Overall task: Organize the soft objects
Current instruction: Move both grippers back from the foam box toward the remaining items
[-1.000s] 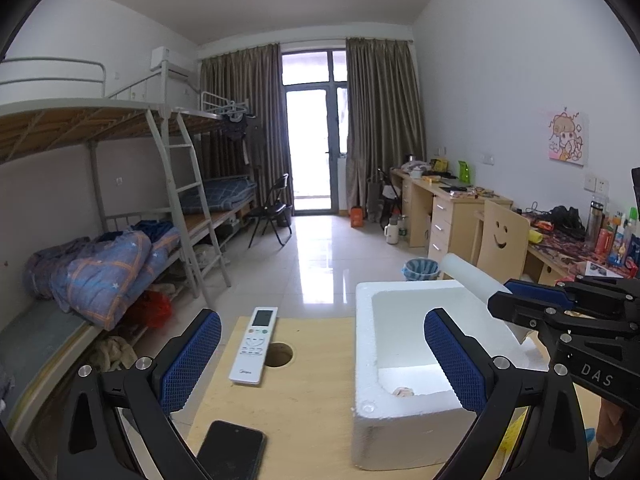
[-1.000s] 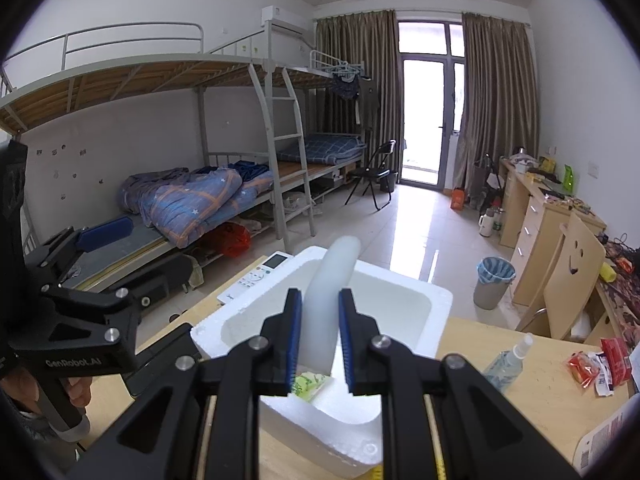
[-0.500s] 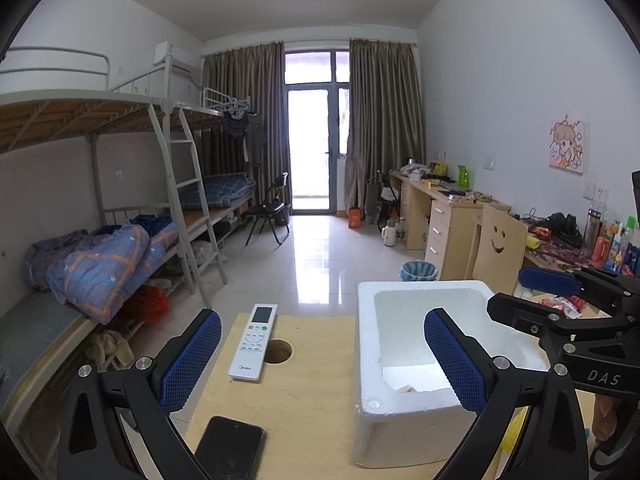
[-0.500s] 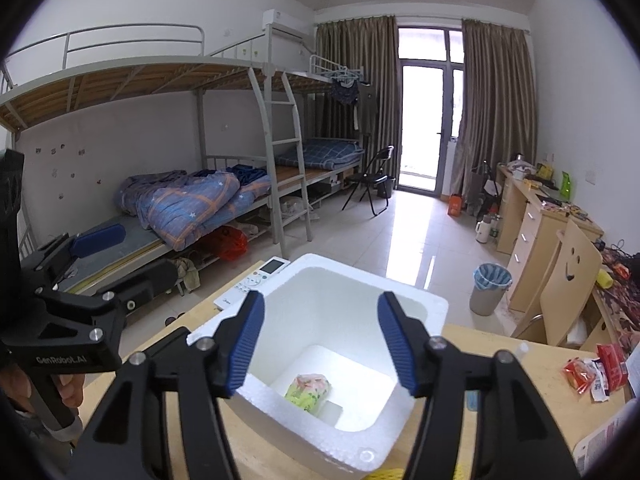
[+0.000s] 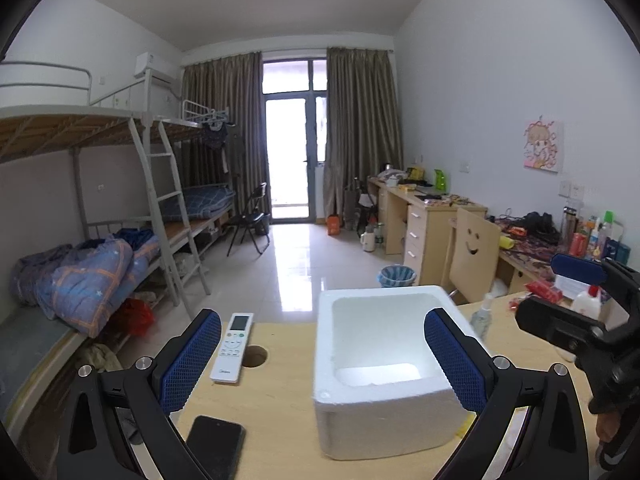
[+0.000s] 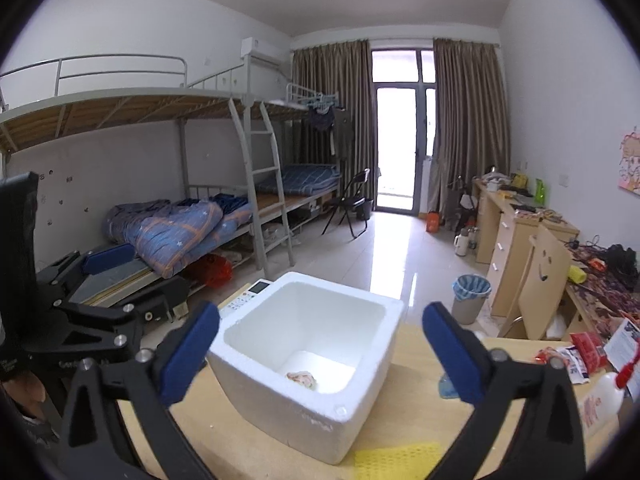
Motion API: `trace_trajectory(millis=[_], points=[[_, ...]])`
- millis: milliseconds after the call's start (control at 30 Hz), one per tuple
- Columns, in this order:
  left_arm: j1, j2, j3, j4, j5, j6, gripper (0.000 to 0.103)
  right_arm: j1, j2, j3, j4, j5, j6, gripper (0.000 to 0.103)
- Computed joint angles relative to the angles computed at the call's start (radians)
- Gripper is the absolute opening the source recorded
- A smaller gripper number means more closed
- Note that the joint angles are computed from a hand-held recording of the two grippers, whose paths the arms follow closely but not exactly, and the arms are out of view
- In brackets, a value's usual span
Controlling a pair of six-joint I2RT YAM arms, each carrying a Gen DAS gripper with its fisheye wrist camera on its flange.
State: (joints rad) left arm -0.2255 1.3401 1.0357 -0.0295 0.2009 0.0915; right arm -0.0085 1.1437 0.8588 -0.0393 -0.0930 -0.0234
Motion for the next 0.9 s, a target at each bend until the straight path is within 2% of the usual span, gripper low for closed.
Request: trace_trajectory(millis=[200,433,700,767,900], points=[[-0.052,-0.097,-0.055,-0.037,-0.024,-0.006,0.102,-0.014,-0.166,-0.072,-0.071,0.015,-0.007,0.103],[-0.139,-0.200,-0.114,-0.074,-0.109,-0.049,0.102,-0.166,-0.328,-0.125,-0.147,-0.145,-0.026,0.103],[-0.281,-0.336,-0.191,-0.123,-0.274,-0.097,0.102,-0.336,-0.424,-0.181,-0.184,-0.366,-0.037,0.103],[-0.306,-0.367,-0.206,-0.139,-0.302,-0.111,0.102,-0.354,-0.452,-0.197,-0.199,-0.381,-0.043,0.103],[-0.317,-0.444,-0.244,-0.168,-0.294,-0.116,0.102,-0.351,-0.538,-0.236,-0.228,-0.367,-0.030,0.103]])
